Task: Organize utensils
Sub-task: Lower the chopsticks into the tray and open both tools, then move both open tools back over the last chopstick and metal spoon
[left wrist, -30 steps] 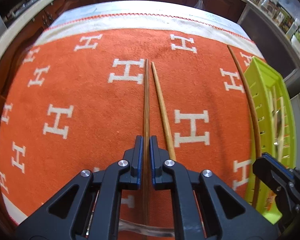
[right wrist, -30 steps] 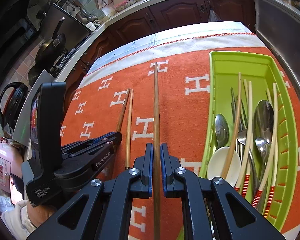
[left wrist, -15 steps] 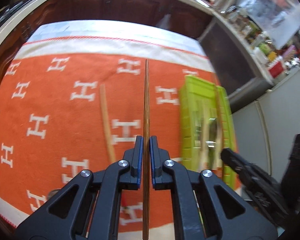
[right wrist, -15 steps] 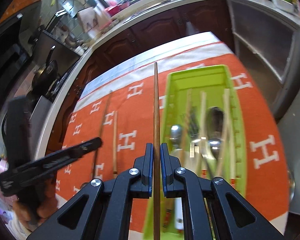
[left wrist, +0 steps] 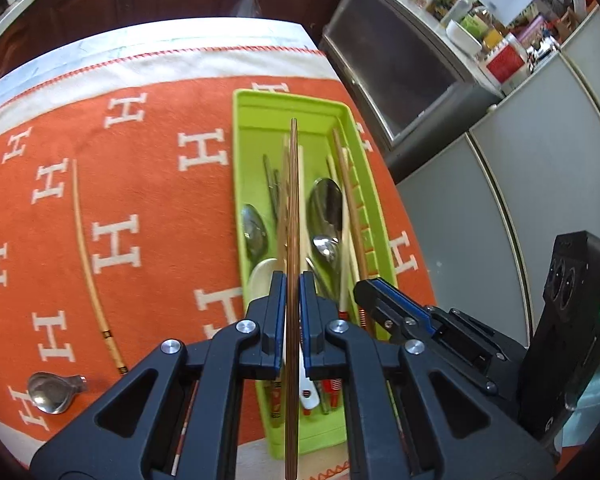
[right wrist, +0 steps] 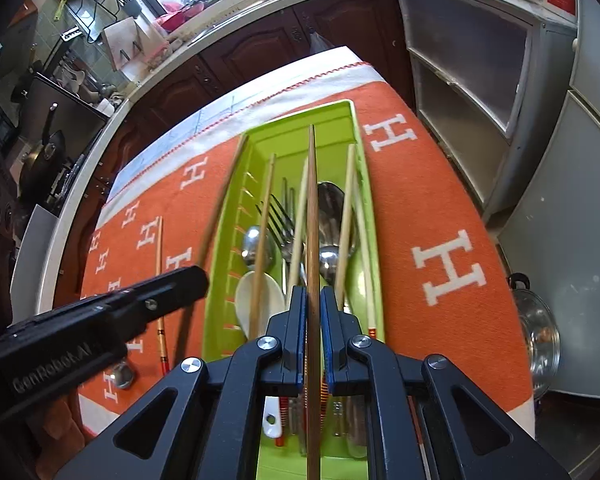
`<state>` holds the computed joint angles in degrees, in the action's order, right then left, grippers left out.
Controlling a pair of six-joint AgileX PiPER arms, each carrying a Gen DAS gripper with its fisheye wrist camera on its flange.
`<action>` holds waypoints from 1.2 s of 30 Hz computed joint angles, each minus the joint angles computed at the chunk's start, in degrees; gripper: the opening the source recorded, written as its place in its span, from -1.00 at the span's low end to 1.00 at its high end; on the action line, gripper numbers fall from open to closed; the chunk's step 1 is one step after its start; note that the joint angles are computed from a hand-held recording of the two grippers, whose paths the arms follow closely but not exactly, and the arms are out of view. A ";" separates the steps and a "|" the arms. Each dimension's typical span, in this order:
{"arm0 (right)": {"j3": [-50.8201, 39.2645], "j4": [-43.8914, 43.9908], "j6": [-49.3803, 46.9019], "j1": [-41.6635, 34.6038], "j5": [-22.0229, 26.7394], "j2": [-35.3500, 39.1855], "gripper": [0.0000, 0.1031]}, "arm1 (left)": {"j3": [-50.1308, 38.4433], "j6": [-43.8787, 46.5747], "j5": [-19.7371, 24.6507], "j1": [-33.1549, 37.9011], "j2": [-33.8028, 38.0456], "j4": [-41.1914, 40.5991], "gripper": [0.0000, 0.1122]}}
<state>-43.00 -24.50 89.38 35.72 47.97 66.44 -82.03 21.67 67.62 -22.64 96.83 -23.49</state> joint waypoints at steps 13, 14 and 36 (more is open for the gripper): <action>-0.55 1.05 1.35 0.96 0.17 1.26 -0.69 | 3.07 1.81 -2.57 1.74 -2.98 3.88 -0.28; -0.98 1.16 1.23 1.13 0.53 1.38 -0.68 | 3.67 2.21 -3.34 2.27 -3.87 4.28 -0.24; -8.83 4.32 -6.86 0.56 -3.75 11.81 -0.68 | 8.66 7.56 -10.89 16.22 -8.62 12.45 -0.22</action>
<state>-51.83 -20.18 82.52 36.28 44.23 78.25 -73.37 29.23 56.73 -6.42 88.21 -11.05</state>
